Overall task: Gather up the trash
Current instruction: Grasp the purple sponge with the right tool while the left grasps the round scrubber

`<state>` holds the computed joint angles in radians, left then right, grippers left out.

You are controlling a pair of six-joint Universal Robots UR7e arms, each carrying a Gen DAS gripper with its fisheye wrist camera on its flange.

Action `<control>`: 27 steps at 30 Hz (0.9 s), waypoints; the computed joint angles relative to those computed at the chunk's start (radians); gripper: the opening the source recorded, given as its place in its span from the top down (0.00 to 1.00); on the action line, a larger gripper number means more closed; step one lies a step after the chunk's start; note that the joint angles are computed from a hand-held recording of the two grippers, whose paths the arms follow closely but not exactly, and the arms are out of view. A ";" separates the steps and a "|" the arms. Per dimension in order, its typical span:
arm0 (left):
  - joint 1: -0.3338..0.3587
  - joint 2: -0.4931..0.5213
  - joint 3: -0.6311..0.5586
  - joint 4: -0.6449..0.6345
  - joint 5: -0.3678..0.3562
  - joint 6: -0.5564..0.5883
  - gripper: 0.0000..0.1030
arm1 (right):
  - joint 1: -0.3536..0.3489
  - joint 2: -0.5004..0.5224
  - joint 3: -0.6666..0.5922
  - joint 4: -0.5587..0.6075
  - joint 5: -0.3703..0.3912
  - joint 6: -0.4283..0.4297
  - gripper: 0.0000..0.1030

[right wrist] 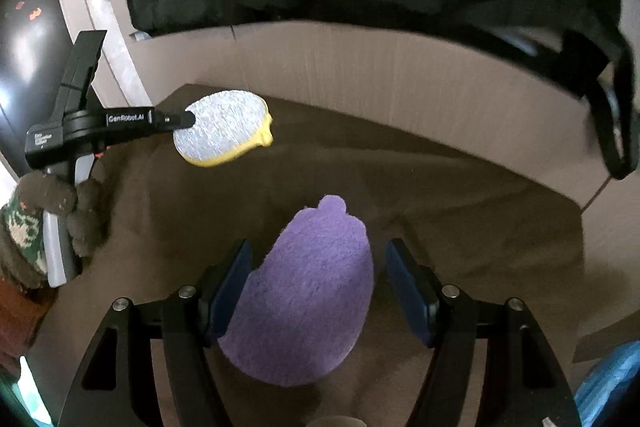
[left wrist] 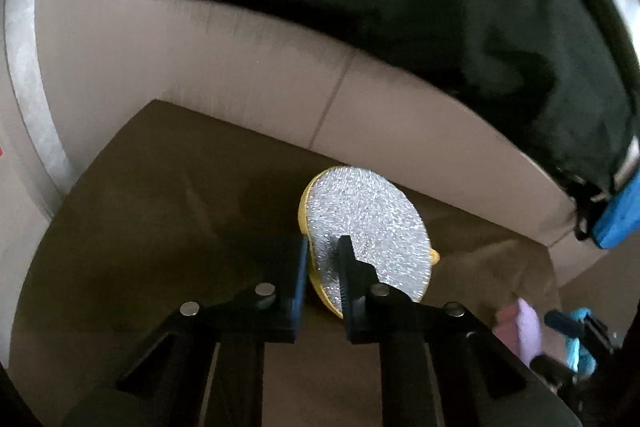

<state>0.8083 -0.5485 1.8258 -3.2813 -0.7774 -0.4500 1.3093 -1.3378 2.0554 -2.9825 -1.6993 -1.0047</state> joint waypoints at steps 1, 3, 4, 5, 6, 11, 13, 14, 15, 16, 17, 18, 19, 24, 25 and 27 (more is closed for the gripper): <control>-0.013 -0.004 0.016 -0.011 0.003 0.000 0.86 | -0.005 -0.013 0.000 0.011 0.011 -0.003 0.36; -0.048 -0.024 0.072 -0.014 0.017 -0.025 0.87 | -0.013 -0.036 -0.004 0.041 0.025 0.000 0.35; -0.062 -0.034 0.095 0.000 0.025 -0.051 0.87 | -0.018 -0.044 -0.008 0.055 0.027 0.006 0.35; -0.083 -0.050 0.134 0.029 0.033 -0.102 0.87 | -0.022 -0.053 -0.009 0.075 0.026 0.016 0.35; -0.096 -0.058 0.157 0.045 0.037 -0.135 0.87 | -0.025 -0.058 -0.009 0.091 0.028 0.024 0.35; -0.159 -0.087 0.286 0.044 0.047 -0.257 0.79 | -0.017 -0.027 0.007 0.058 -0.002 0.049 0.35; -0.158 -0.100 0.317 -0.008 0.012 -0.248 0.63 | -0.013 -0.012 0.009 0.042 -0.018 0.060 0.33; -0.150 -0.101 0.330 -0.048 -0.001 -0.235 0.49 | -0.014 -0.006 0.005 0.046 -0.018 0.067 0.31; -0.145 -0.097 0.338 -0.096 -0.003 -0.223 0.45 | -0.012 -0.002 0.003 0.050 -0.024 0.071 0.31; -0.143 -0.093 0.341 -0.136 0.001 -0.214 0.45 | -0.012 -0.001 0.001 0.054 -0.026 0.069 0.31; -0.135 -0.086 0.340 -0.180 0.007 -0.196 0.43 | -0.013 -0.004 0.003 0.056 -0.023 0.065 0.31; -0.127 -0.080 0.330 -0.202 0.019 -0.186 0.43 | -0.014 -0.007 0.003 0.067 -0.021 0.062 0.31; -0.121 -0.079 0.325 -0.216 0.034 -0.179 0.42 | -0.016 -0.011 -0.001 0.084 -0.019 0.057 0.31; -0.042 -0.062 0.227 -0.186 0.000 -0.069 0.42 | -0.033 -0.041 -0.001 0.152 0.002 -0.020 0.32; -0.025 -0.058 0.199 -0.158 -0.020 -0.044 0.42 | -0.036 -0.044 0.000 0.156 0.008 -0.028 0.32; -0.008 -0.052 0.167 -0.091 -0.030 -0.033 0.42 | -0.037 -0.046 0.005 0.157 0.015 -0.036 0.32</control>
